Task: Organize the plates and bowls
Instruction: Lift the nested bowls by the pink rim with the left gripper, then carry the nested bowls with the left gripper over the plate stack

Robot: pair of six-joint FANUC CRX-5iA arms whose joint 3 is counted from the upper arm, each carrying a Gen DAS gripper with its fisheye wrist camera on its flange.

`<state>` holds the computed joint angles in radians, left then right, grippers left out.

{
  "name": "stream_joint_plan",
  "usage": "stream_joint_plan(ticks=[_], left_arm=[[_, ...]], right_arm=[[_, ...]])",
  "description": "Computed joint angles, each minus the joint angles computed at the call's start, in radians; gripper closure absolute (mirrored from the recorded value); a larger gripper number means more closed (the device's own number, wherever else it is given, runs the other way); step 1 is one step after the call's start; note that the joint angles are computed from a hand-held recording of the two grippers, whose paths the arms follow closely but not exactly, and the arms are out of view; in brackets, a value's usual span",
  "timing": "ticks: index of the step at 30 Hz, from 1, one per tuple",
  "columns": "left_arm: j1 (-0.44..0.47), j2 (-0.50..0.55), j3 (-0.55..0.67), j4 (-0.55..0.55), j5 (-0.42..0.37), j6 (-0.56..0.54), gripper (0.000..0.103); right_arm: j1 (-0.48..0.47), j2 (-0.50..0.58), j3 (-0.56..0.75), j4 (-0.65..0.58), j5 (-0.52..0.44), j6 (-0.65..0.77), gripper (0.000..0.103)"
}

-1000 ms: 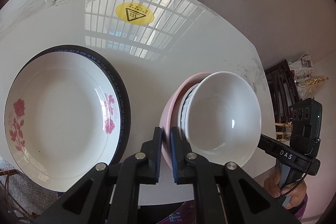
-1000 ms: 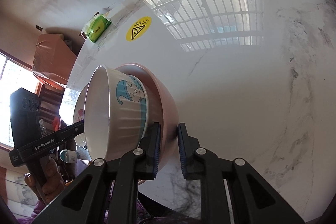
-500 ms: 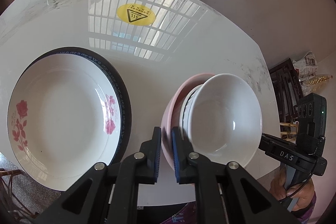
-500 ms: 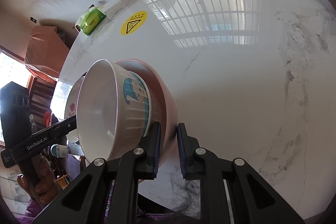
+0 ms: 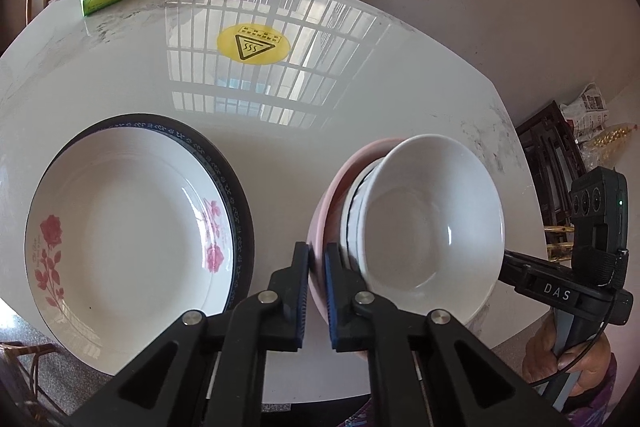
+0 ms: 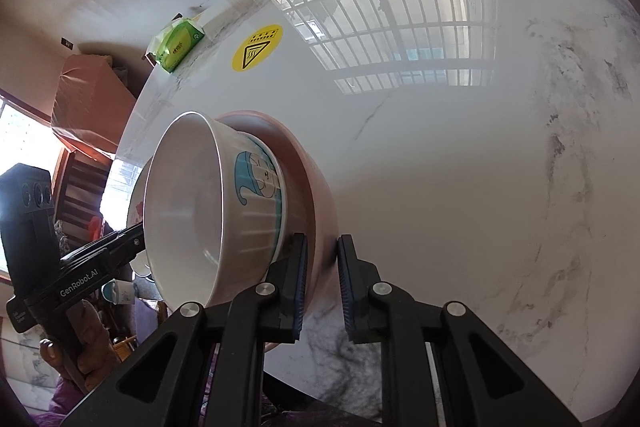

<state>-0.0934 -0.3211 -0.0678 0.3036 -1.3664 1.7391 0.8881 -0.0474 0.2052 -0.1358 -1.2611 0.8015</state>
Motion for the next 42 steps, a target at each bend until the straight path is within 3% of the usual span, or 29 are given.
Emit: stream_joint_plan(ticks=[15, 25, 30, 42], left_arm=[[0.044, -0.014, 0.005, 0.022, -0.014, -0.005, 0.096], [0.129, -0.072, 0.018, 0.028, -0.049, -0.025, 0.096], [0.205, -0.112, 0.018, 0.035, -0.076, -0.049, 0.096], [0.491, -0.214, -0.036, 0.122, -0.166, -0.187, 0.096]], right_arm=[[-0.003, 0.002, 0.015, -0.025, 0.01, 0.005, 0.087], [0.016, 0.035, 0.075, -0.039, 0.016, 0.017, 0.087], [0.038, 0.074, 0.131, -0.046, 0.021, 0.03, 0.086], [0.097, 0.216, 0.321, -0.061, -0.017, 0.06, 0.086]])
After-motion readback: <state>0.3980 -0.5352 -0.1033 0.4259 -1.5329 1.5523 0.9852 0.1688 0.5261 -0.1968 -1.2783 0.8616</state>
